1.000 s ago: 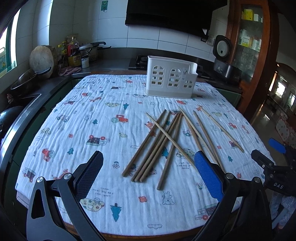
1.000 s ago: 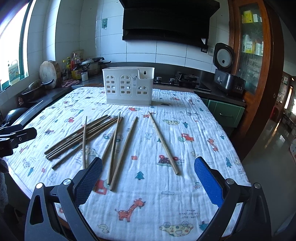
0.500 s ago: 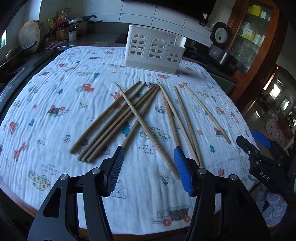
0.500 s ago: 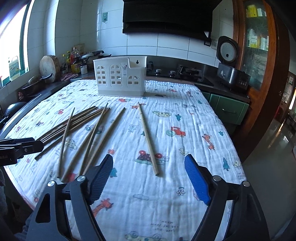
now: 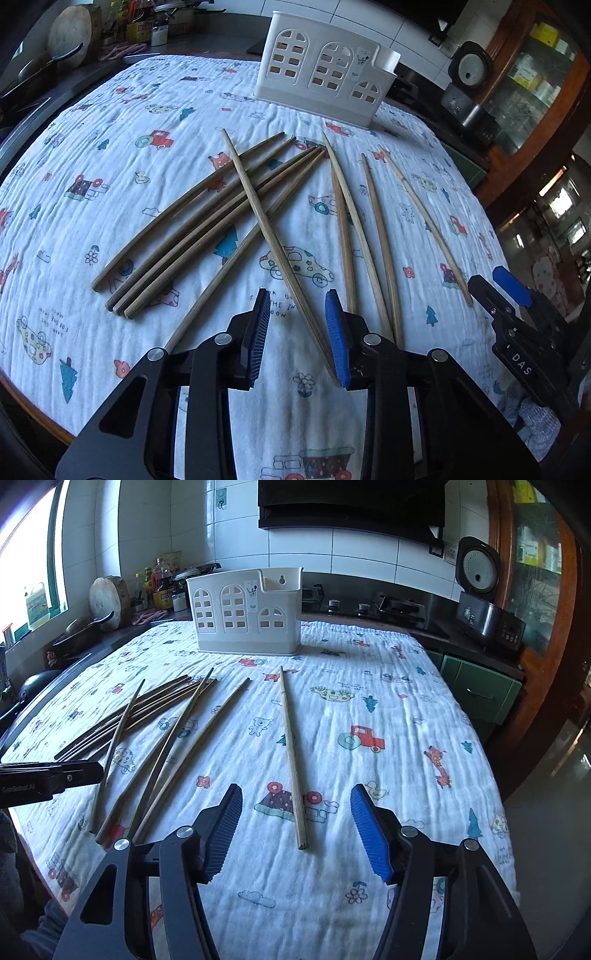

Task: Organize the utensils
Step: 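Lower the left gripper onto one wooden chopstick and close it while the right gripper grasps another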

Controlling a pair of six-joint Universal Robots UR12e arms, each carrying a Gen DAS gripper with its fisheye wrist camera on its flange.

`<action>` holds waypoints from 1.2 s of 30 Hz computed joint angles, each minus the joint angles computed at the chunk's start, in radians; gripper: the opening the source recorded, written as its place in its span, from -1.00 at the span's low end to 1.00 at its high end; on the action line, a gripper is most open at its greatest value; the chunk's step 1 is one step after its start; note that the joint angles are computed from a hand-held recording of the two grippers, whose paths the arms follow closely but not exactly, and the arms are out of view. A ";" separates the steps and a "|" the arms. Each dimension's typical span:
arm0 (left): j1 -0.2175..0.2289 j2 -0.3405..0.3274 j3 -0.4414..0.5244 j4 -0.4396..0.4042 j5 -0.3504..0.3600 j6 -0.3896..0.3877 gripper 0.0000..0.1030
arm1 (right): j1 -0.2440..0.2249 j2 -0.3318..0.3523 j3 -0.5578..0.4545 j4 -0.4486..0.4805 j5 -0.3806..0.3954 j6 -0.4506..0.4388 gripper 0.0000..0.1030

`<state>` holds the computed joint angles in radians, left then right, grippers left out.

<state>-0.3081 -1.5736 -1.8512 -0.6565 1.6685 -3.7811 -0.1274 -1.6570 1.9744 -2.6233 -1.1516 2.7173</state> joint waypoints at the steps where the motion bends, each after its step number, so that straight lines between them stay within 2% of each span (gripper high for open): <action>1: 0.000 -0.002 0.003 -0.006 0.001 -0.005 -0.41 | 0.000 0.003 -0.004 0.008 0.003 -0.005 0.08; 4: 0.001 -0.007 0.009 -0.019 0.001 -0.016 -0.55 | 0.002 0.009 -0.011 0.025 0.009 -0.014 0.03; 11: 0.002 -0.019 0.023 -0.047 -0.004 -0.041 -0.63 | 0.003 0.017 -0.024 0.054 0.014 -0.021 -0.06; 15: 0.004 -0.020 0.028 -0.062 -0.012 -0.055 -0.64 | 0.006 0.022 -0.032 0.069 0.011 -0.030 -0.10; 23: -0.008 -0.039 0.067 -0.138 0.014 -0.059 -0.64 | 0.003 0.037 -0.057 0.133 0.028 -0.050 -0.27; 26: -0.012 -0.044 0.078 -0.159 0.022 -0.059 -0.64 | 0.010 0.043 -0.066 0.152 0.010 -0.062 -0.33; 31: -0.017 -0.050 0.091 -0.188 0.036 -0.056 -0.64 | 0.009 0.052 -0.081 0.203 0.016 -0.075 -0.52; 36: -0.018 -0.052 0.095 -0.196 0.039 -0.056 -0.64 | 0.019 0.057 -0.085 0.212 -0.010 -0.088 -0.62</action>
<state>-0.3265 -1.6255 -1.7566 -0.8527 1.7071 -3.8373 -0.1088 -1.6004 1.8891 -2.4113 -1.1616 2.6297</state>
